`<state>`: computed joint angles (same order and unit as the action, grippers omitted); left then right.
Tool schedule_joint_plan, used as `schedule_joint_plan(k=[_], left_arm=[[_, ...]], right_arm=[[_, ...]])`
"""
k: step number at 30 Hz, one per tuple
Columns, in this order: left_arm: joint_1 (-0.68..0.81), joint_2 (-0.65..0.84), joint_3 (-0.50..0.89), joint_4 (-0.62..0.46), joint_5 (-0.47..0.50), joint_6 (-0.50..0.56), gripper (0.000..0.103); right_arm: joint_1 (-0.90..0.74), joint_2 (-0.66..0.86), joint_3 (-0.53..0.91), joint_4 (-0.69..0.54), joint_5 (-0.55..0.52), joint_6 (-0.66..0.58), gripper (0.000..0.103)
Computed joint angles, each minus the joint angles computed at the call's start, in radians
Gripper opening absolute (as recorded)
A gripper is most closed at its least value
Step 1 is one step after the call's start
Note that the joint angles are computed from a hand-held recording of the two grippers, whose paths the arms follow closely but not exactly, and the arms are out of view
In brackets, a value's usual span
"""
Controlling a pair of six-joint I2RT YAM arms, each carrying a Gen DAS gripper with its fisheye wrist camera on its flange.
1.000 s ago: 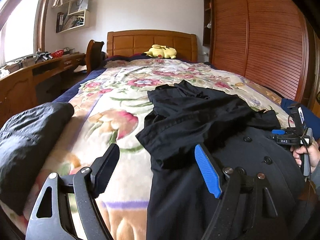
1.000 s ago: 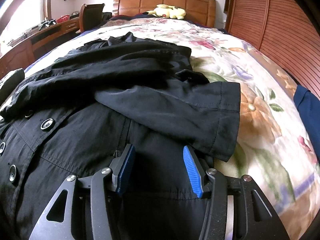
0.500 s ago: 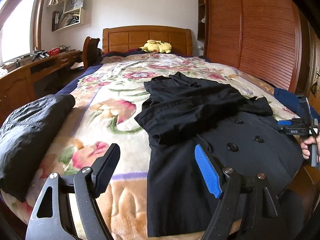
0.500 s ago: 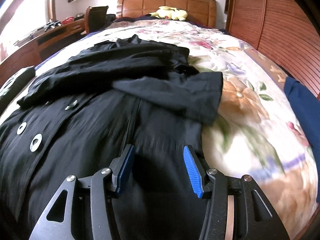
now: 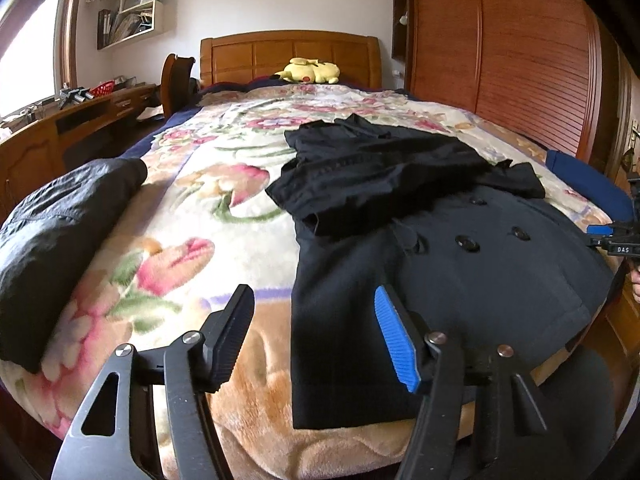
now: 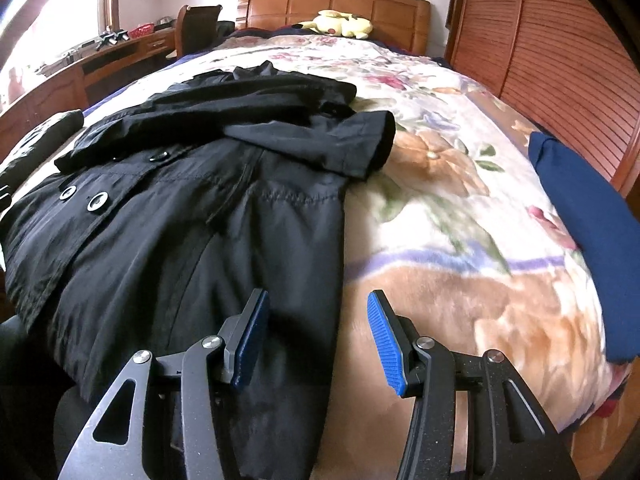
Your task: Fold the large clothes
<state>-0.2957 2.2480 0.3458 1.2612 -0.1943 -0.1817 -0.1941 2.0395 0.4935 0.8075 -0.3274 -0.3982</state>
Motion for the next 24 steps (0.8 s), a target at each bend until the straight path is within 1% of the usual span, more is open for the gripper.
schedule_joint_plan(k=[2,4,9,14,19,21,24], left_arm=[[0.000,0.014,0.002,0.004,0.002,0.000,0.064],[-0.002,0.028,0.003,0.011,0.005,0.000,0.062],[0.007,0.060,0.003,0.026,0.026,-0.006,0.051],[0.011,0.088,0.002,0.048,0.033,-0.009,0.050],[0.012,0.091,-0.001,0.054,0.033,-0.009,0.050],[0.013,0.092,-0.002,0.058,0.034,-0.008,0.049],[0.018,0.087,-0.006,0.057,0.050,-0.007,0.040]], right_arm=[[0.003,0.000,0.003,-0.010,-0.001,-0.004,0.053],[-0.003,-0.001,-0.001,-0.018,-0.010,-0.014,0.053],[-0.014,0.003,-0.014,-0.013,-0.032,-0.030,0.053],[-0.031,0.020,-0.002,-0.028,-0.070,-0.028,0.053],[-0.015,0.023,-0.018,-0.017,-0.074,-0.036,0.053],[-0.010,0.023,-0.021,-0.020,-0.085,-0.041,0.045],[-0.005,0.030,-0.018,-0.024,-0.098,-0.059,0.033]])
